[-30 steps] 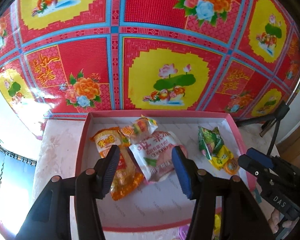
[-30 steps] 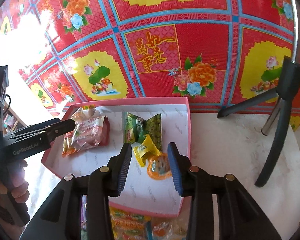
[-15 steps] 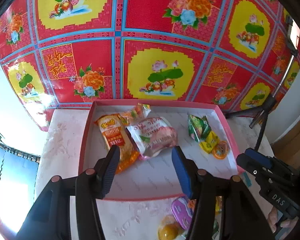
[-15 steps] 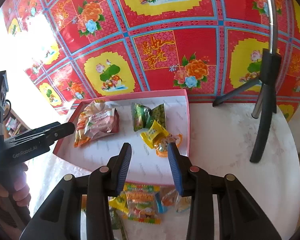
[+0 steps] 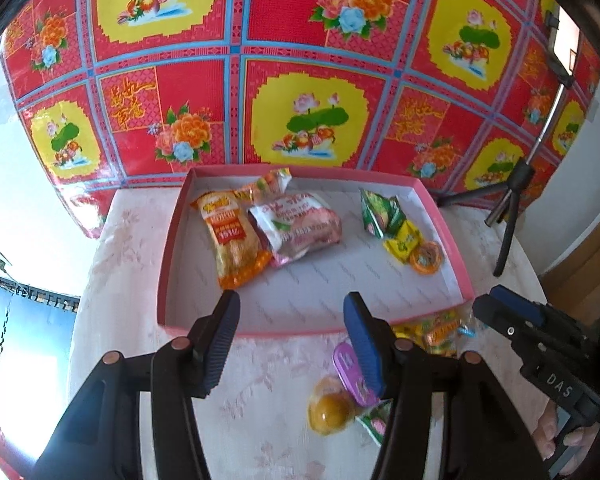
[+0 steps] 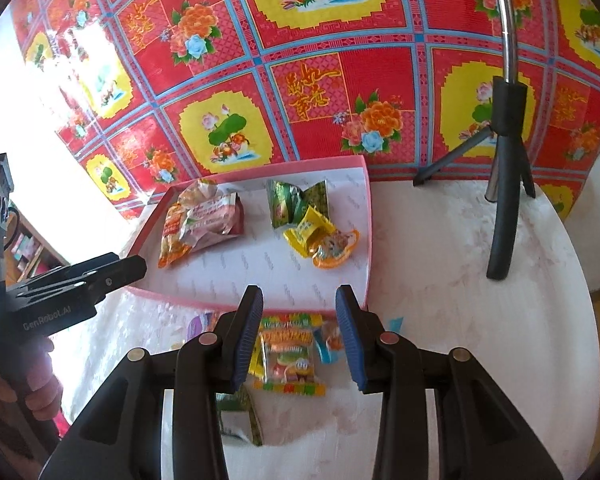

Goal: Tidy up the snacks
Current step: 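Withdraw both grippers from the box back toward the remaining snacks, then grasp the green snack bag with the right gripper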

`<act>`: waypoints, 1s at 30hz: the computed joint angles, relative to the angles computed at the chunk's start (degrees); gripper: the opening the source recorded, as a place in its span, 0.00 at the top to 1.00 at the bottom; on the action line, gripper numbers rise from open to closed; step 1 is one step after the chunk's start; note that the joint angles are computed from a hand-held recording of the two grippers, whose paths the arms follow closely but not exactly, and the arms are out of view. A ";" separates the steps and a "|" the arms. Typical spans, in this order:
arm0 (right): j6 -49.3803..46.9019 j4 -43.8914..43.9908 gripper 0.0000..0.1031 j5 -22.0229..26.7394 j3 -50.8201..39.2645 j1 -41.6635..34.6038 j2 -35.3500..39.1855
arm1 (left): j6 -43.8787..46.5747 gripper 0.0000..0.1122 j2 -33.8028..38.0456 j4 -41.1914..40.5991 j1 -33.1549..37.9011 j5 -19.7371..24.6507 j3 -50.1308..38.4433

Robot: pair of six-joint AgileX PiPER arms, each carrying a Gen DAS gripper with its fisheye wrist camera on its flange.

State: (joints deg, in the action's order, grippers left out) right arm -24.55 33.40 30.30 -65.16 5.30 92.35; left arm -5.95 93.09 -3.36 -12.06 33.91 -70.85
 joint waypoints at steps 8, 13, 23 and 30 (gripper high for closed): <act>-0.28 0.99 0.62 -0.32 5.12 0.06 -4.00 | -0.54 0.49 -3.67 0.16 -0.60 -0.65 4.82; 0.27 0.55 0.61 -1.00 8.15 0.91 -6.27 | -1.40 0.49 -6.61 0.46 -0.77 -1.73 9.42; 2.30 0.65 0.52 -2.28 13.46 3.67 -8.79 | -0.52 0.49 -9.84 -0.90 0.27 -2.28 15.44; 4.43 -0.27 0.45 -3.12 14.95 6.29 -9.35 | 0.91 0.49 -10.75 -2.57 1.73 -3.33 18.56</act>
